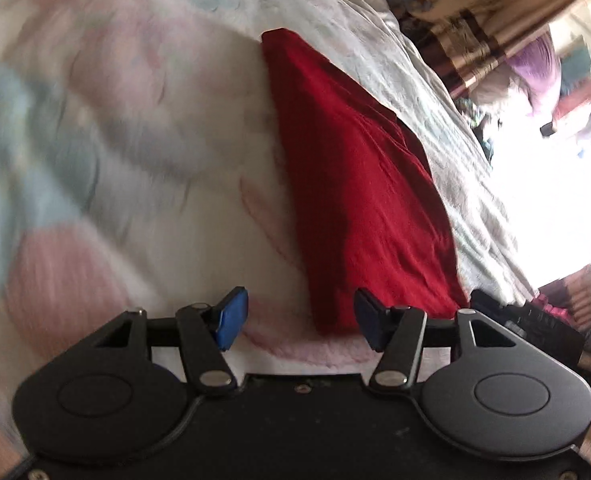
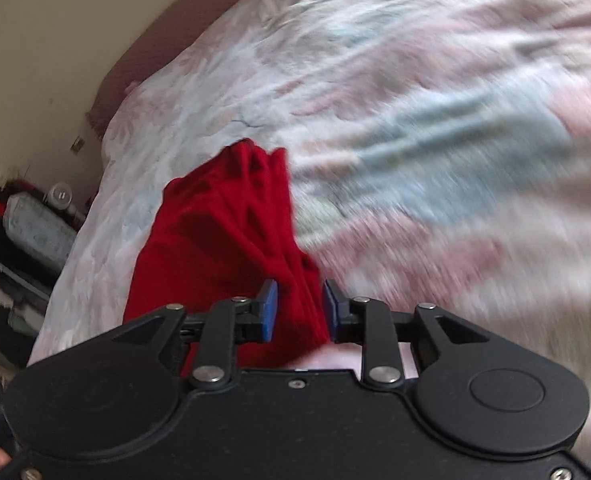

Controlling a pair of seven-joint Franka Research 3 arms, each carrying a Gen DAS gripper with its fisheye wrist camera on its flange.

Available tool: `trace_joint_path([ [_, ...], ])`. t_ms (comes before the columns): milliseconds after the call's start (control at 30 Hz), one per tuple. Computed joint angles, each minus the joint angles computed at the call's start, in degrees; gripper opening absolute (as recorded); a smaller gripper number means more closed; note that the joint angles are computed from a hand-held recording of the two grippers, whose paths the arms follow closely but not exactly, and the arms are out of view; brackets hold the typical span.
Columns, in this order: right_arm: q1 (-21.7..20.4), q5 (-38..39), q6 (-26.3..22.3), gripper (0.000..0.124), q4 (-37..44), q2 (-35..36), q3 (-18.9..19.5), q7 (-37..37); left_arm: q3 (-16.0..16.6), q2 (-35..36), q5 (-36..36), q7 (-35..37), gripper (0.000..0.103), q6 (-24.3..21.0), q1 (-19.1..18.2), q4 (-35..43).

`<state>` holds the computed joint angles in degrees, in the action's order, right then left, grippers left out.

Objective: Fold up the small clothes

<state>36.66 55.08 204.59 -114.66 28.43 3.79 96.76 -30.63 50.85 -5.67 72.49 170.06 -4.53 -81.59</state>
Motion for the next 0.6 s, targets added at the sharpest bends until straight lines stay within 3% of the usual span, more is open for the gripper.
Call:
trace_joint_path([
  [67,-1.7,-2.3,2.9,0.026,-1.8,-0.2,2.6,3.8,1.1,-1.5,0.6,-0.7,0.057,5.5,-1.0,-3.4],
  [133,-0.8,-0.9,4.5,0.026,-2.1,-0.4,2.6,4.3,8.7,-4.7,4.9,-3.2,0.057,7.2,-7.0,-5.6],
  [200,-0.3,-0.3,5.1,0.026,-2.2,-0.5,2.5,3.5,14.2,-6.5,9.0,-4.8,0.054,5.4,-11.7,-6.2],
  [300,-0.8,-0.9,3.8,0.026,-1.4,-0.3,3.0,2.7,17.8,-6.8,13.1,-7.2,0.053,4.3,-14.9,-5.6],
  [367,1.6,2.4,2.5,0.027,0.6,0.5,1.0,-0.6,20.0,-6.9,14.6,-10.3,0.051,4.6,-16.6,-5.6],
  [400,3.4,5.5,1.8,0.027,1.9,1.0,-0.6,-3.5,20.9,-6.9,15.2,-11.9,0.048,4.7,-17.1,-5.5],
  [467,6.7,12.8,1.2,0.028,5.0,2.2,-3.2,-10.7,20.3,-6.2,16.3,-13.0,0.022,3.8,-16.4,-4.4],
  [533,7.1,16.0,1.4,0.028,6.6,2.8,-3.2,-14.5,15.6,-4.7,16.2,-10.8,0.012,2.2,-12.8,-2.9],
  [600,5.7,15.7,1.8,0.029,7.0,3.0,-1.6,-14.7,16.2,-4.8,16.8,-11.3,0.009,1.6,-13.5,-2.7],
])
